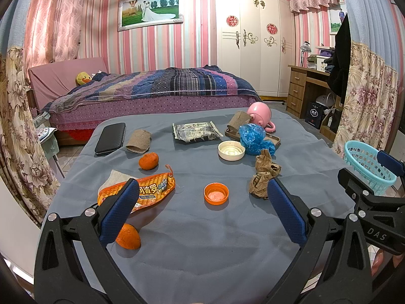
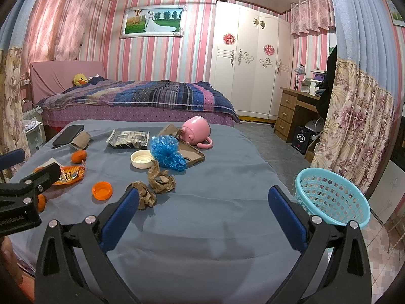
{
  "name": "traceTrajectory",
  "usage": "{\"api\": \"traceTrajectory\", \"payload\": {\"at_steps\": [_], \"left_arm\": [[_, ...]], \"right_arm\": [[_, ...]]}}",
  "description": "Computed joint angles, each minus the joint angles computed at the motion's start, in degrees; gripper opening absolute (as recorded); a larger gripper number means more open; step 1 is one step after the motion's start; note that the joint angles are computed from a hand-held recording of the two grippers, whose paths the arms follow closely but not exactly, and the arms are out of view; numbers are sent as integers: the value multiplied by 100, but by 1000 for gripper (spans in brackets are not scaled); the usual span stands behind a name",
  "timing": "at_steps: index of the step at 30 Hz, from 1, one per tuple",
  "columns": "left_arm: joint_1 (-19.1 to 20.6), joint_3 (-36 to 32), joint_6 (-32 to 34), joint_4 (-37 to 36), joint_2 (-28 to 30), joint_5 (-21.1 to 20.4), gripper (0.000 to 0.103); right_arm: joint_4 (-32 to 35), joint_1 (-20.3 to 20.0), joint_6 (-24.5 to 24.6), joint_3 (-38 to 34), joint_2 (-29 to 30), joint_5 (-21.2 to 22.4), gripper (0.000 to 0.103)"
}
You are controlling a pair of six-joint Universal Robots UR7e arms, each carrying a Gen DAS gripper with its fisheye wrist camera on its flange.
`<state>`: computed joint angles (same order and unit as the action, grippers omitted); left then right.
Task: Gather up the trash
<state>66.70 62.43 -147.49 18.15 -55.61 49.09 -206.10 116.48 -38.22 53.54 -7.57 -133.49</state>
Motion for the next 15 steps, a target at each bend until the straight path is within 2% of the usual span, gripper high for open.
{"api": "traceTrajectory", "payload": {"at_steps": [15], "left_arm": [[77, -32, 50, -3, 12, 54, 98]], "right_arm": [[7, 3, -21, -16, 12, -19, 99]]}}
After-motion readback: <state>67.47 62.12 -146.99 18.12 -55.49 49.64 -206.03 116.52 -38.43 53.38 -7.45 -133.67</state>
